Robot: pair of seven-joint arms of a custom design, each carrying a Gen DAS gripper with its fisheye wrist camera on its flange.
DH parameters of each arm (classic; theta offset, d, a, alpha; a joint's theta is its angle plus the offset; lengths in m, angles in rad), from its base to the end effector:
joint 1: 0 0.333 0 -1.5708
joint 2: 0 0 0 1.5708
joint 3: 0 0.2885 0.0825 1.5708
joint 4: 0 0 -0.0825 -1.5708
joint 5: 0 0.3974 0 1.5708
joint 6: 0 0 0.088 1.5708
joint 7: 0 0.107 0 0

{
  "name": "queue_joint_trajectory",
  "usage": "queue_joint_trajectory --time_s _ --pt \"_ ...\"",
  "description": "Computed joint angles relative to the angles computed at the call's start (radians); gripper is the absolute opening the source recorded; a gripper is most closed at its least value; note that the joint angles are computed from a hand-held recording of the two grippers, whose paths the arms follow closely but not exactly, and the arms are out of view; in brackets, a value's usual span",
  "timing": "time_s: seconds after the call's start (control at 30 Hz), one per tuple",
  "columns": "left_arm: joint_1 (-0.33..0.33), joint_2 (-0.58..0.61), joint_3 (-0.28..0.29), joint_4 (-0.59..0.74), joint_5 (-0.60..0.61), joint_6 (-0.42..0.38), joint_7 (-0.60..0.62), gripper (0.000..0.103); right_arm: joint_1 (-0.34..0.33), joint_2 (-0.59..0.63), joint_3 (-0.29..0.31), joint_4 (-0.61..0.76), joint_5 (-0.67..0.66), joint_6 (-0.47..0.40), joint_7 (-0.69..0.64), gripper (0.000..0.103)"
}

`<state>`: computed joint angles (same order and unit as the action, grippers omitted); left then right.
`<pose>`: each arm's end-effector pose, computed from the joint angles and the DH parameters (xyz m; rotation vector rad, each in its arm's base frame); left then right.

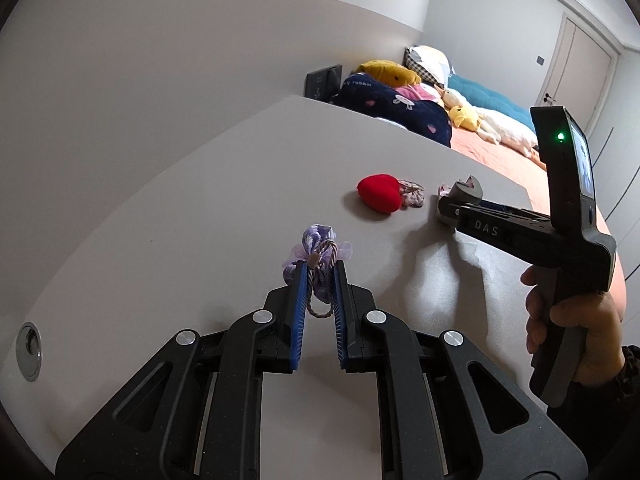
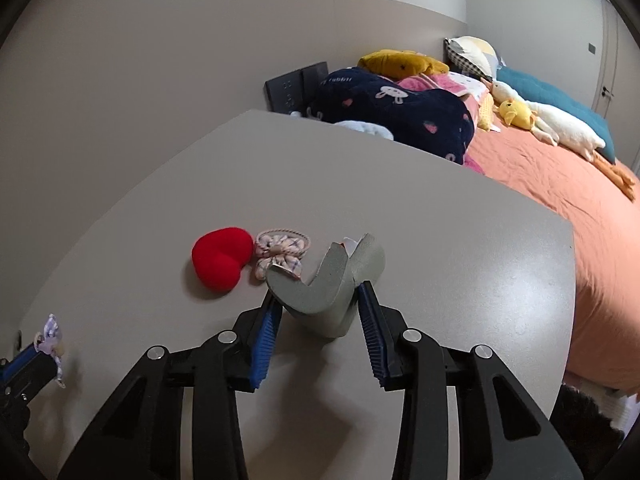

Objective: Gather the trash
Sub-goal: 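Grasp the grey plastic piece with the right gripper while the left holds the scrunchie, then carry the scrunchie and grey piece over the bin with both grippers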

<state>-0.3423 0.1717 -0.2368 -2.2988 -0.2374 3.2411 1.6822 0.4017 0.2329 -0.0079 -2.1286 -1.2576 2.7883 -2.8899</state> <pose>0.4972 -0.2954 0.3279 -1.4412 2.2344 -0.9894 0.5254 0.2653 0.2870 -1.4915 2.0366 -0.6653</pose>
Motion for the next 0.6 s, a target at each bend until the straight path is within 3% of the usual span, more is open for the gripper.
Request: queue_joint_trajectory --time_s 0.07,0.17,0.37,0.43,0.5,0.57,0.6 --pt "0.005 0.000 -0.007 0.001 0.000 0.002 0.002 0.012 0.000 -0.011 -0.003 -0.013 -0.015 0.007 0.018 0.039" --pt "0.059 0.003 -0.066 0.002 -0.014 0.007 0.025 0.012 -0.005 -0.038 0.000 -0.042 -0.039 0.016 0.045 0.039" --pt "0.006 0.000 -0.028 0.003 -0.007 0.011 0.023 0.012 -0.023 -0.105 0.025 -0.109 -0.067 0.009 0.079 0.039" --pt "0.065 0.001 -0.094 0.003 -0.019 0.011 0.041 0.012 -0.029 -0.137 0.036 -0.140 -0.085 0.004 0.101 0.039" --pt "0.080 0.001 -0.118 0.003 -0.024 0.013 0.051 0.012 -0.037 -0.172 0.049 -0.175 -0.092 -0.003 0.117 0.039" --pt "0.144 0.002 -0.194 0.003 -0.038 0.015 0.076 0.012 -0.046 -0.212 0.064 -0.212 -0.104 -0.010 0.138 0.039" --pt "0.144 0.000 -0.201 0.003 -0.039 0.016 0.081 0.012 -0.050 -0.243 0.072 -0.241 -0.113 -0.015 0.154 0.039"
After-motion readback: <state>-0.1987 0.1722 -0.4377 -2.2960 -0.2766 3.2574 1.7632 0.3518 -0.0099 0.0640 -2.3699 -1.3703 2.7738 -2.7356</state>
